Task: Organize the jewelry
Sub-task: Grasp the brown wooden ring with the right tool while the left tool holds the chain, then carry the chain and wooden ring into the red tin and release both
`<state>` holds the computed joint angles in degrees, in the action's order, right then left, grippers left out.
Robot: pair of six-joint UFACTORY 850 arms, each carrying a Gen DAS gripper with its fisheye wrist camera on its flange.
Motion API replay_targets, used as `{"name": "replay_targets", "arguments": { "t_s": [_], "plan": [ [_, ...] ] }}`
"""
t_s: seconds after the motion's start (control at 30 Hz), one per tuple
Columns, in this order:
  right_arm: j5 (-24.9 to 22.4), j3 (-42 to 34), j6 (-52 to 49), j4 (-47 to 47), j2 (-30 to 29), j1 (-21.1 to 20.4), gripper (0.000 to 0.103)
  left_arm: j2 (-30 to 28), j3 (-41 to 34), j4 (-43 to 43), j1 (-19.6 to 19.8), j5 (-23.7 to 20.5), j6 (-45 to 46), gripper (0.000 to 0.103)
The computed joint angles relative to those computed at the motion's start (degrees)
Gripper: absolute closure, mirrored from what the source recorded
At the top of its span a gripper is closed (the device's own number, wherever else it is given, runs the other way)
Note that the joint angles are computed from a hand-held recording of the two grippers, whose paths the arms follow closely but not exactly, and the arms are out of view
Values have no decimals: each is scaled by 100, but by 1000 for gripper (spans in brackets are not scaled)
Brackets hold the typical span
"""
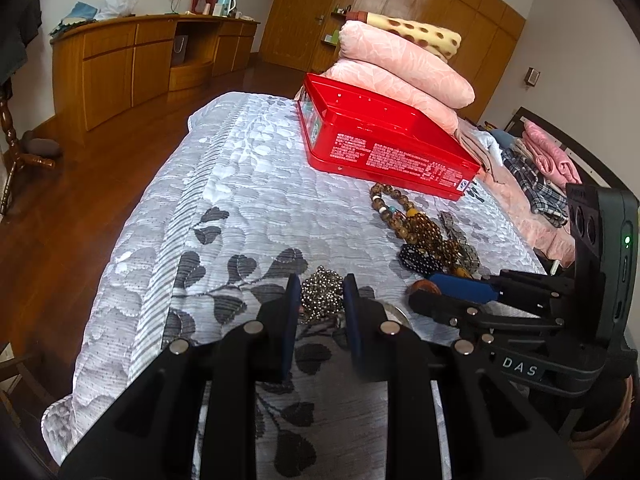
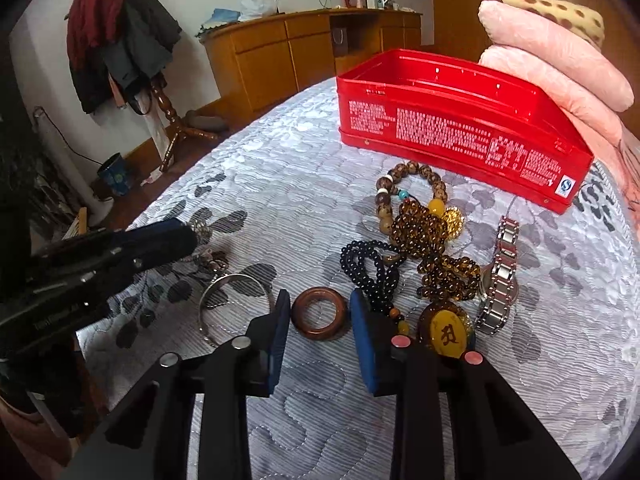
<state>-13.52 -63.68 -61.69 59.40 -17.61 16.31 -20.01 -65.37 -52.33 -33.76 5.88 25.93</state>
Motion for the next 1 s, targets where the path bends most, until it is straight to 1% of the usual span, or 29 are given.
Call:
{"name": "replay_targets", "arguments": {
  "t_s": [0.17,0.33,0.47,0.53,0.63,0.73,0.83,0.93,1.0],
  "plan": [
    [421,216,-84,123,266,16,73,28,-5,209,-77,-13,-156,82],
    [541,302,-136,293,372,-100,73,-5,-109,669,-165,-44,-535,82],
    [810,386,598,-299,485,-161,73,-91,-288,800,-251,-89,-599,82],
    [861,428,658,-303,534,-203,73,-168,-409,744,-298,-145,-507,82],
    [916,477,795,-362,587,-279,73,-316,-613,1114,-358,-242,-800,82],
    [925,515,630,-148,623,-358,73,-422,-770,1666,-398,-304,-1325,82],
    [955,540,662,-144,653,-413,73,-494,-894,1637,-438,-337,-1242,82],
    [965,555,647,-92,685,-471,73,-570,-1029,1009,-473,-367,-559,82],
    [969,556,600,-34,698,-508,73,-614,-1113,906,-493,-384,-419,82]
  ]
}}
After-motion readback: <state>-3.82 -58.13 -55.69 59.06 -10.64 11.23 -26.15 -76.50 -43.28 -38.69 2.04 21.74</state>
